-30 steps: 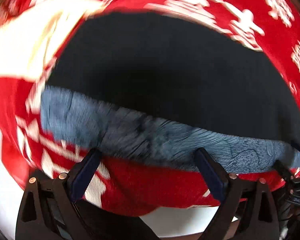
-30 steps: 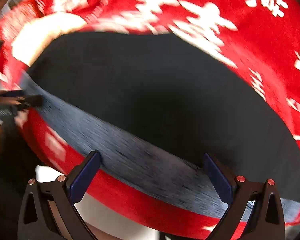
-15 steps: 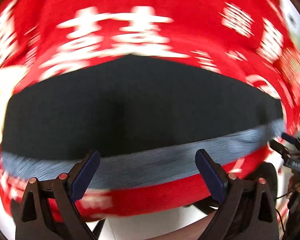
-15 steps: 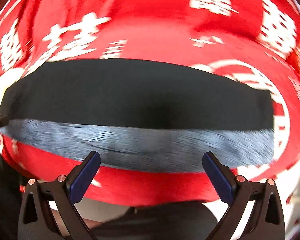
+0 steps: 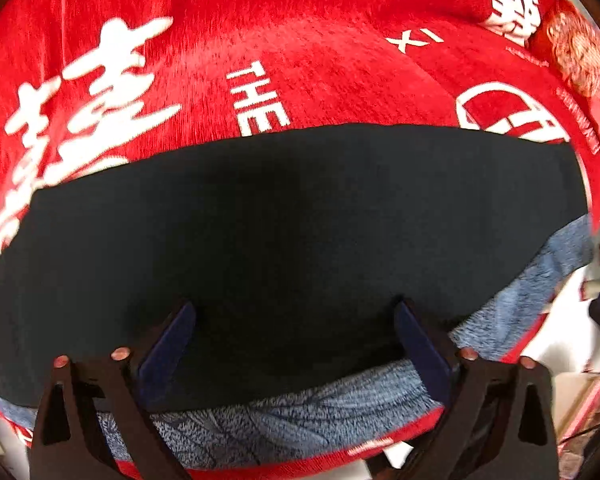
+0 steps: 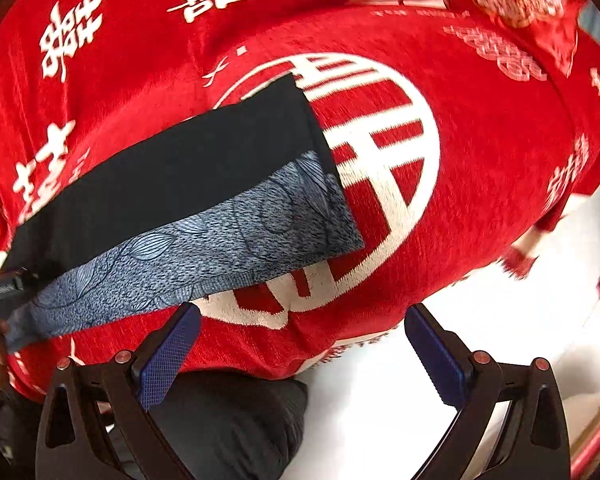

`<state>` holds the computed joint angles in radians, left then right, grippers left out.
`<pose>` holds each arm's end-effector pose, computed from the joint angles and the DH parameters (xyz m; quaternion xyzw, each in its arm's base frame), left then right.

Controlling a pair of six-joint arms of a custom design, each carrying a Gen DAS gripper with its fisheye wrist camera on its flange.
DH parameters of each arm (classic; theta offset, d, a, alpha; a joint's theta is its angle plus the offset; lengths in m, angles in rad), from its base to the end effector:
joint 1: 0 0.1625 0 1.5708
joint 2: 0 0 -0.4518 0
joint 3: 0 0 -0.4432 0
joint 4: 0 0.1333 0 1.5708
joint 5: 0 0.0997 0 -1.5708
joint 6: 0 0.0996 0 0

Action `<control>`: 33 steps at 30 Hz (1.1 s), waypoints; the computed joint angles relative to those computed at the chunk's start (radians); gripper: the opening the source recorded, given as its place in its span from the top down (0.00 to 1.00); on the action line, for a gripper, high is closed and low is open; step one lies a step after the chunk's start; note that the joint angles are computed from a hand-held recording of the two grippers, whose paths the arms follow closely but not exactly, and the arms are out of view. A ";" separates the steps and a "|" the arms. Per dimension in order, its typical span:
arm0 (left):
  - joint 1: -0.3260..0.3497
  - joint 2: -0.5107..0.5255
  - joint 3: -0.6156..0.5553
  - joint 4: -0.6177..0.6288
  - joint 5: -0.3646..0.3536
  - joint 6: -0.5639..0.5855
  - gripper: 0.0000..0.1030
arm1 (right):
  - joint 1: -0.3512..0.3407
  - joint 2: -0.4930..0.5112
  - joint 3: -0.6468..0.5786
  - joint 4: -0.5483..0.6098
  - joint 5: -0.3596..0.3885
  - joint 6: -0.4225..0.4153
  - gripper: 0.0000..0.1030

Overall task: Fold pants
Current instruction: 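Fold the lifted trouser end over with the right gripper while the left gripper holds the trousers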

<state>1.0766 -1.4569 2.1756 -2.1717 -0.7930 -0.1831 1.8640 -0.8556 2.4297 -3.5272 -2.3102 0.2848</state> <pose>-0.0467 -0.5151 0.2374 0.1652 0.9091 -0.0744 0.3751 0.1832 -0.3779 0.0293 -0.0648 -0.9157 0.2709 0.2896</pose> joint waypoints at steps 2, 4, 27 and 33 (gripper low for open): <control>0.008 0.006 -0.003 -0.011 0.000 -0.001 0.00 | -0.043 0.015 0.015 -0.076 0.087 -0.026 0.01; 0.015 0.013 -0.010 -0.012 -0.007 0.000 0.00 | -0.070 0.030 0.026 -0.119 0.146 -0.038 0.01; 0.004 0.013 0.005 -0.008 0.010 -0.032 0.00 | -0.148 0.064 -0.029 -0.281 0.262 -0.192 0.54; 0.006 0.014 0.005 -0.015 0.010 -0.026 0.00 | -0.178 0.028 0.005 -0.284 0.332 -0.208 0.60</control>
